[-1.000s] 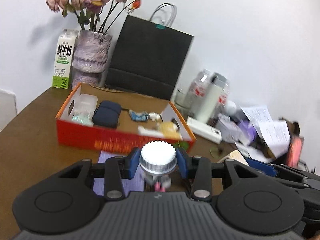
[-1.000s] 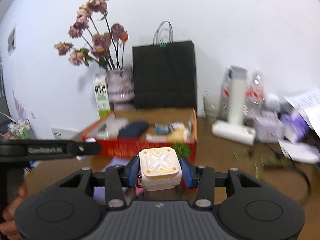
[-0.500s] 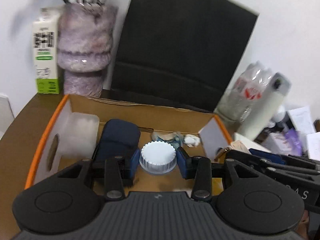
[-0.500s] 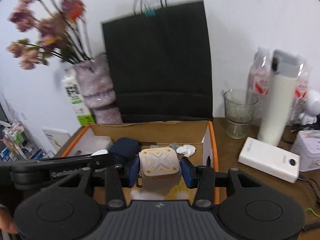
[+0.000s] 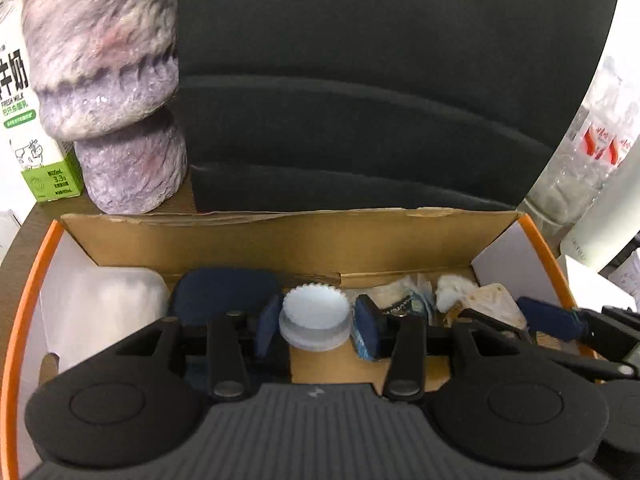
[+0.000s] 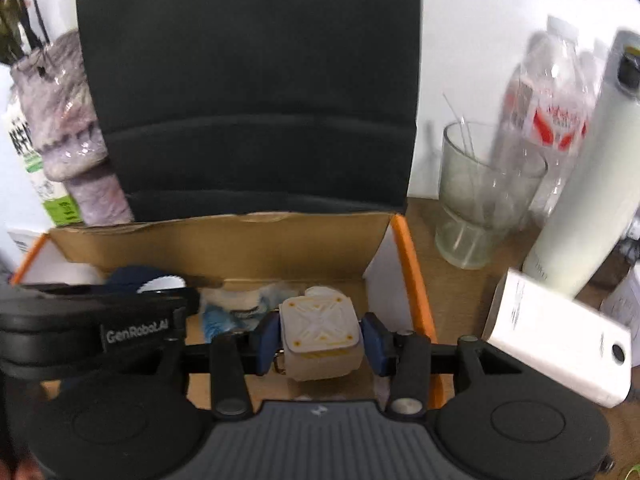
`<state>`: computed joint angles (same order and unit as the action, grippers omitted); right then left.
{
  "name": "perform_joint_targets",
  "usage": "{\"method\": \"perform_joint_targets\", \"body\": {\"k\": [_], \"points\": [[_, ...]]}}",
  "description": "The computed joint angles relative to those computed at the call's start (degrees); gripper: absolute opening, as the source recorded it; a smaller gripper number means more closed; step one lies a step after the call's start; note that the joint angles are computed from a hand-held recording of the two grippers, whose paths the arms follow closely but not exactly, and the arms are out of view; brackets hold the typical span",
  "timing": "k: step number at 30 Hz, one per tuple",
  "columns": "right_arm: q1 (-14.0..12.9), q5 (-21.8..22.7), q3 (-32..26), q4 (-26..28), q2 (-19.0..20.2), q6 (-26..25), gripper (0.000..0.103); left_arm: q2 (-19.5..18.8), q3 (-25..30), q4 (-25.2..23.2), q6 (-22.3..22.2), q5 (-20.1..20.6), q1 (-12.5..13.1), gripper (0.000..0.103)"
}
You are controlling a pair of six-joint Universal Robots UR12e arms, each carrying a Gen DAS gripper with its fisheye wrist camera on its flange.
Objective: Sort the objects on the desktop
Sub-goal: 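Carry the cap and cube into the box and open both tools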
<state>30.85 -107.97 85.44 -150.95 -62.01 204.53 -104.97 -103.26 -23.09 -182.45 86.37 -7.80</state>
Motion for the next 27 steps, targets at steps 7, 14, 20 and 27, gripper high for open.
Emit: {"method": "perform_joint_targets", "body": {"k": [7,14,20,27], "points": [[-0.48,4.27,-0.30,2.84,-1.37,-2.49,0.076,2.24,-2.20,2.19,-0.76,-6.74,2.18,0.097],[-0.61,5.34,2.60,1.42,-5.41,-1.42,0.077,6.95,-4.56,2.51,-0.35,-3.56,2.79,0.102],[-0.02,6.81,5.82,1.74,-8.33,1.63,0.079,11.42,-8.12,0.91,0.09,-1.33,3.54,0.102],[2.87,4.60,11.44,-3.53,-11.53,2.39,0.079,18.11,-17.37,7.70,4.70,4.71,1.60,0.103]]}}
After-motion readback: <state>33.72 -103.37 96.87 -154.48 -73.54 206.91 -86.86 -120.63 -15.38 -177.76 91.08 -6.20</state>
